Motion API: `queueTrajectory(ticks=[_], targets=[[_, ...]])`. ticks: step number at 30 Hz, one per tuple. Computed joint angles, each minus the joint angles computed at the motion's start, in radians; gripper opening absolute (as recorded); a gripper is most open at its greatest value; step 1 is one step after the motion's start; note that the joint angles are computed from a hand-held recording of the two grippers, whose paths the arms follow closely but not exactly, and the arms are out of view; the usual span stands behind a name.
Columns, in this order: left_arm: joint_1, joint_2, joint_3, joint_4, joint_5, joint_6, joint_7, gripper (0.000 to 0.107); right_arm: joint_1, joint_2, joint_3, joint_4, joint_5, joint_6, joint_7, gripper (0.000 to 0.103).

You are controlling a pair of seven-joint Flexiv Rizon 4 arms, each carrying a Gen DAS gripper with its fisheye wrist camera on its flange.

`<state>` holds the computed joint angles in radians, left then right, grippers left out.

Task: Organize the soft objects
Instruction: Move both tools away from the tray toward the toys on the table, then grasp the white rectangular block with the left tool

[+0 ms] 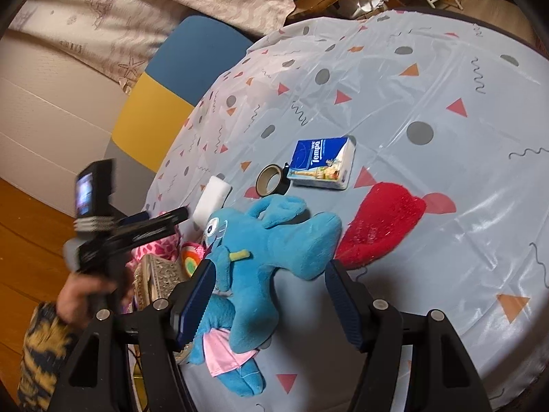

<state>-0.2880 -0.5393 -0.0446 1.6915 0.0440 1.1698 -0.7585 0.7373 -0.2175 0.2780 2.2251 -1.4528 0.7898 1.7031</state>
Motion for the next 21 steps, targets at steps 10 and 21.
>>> queueTrajectory(ticks=[10, 21], targets=[[-0.054, -0.133, 0.034, -0.18, 0.061, -0.113, -0.006, 0.095, -0.03, 0.007, -0.006, 0.023, -0.115, 0.036, 0.136, 0.067], [-0.081, -0.19, 0.052, -0.258, 0.115, -0.172, -0.094, 0.057, -0.035, 0.009, 0.003, 0.029, -0.119, 0.018, 0.159, 0.067]])
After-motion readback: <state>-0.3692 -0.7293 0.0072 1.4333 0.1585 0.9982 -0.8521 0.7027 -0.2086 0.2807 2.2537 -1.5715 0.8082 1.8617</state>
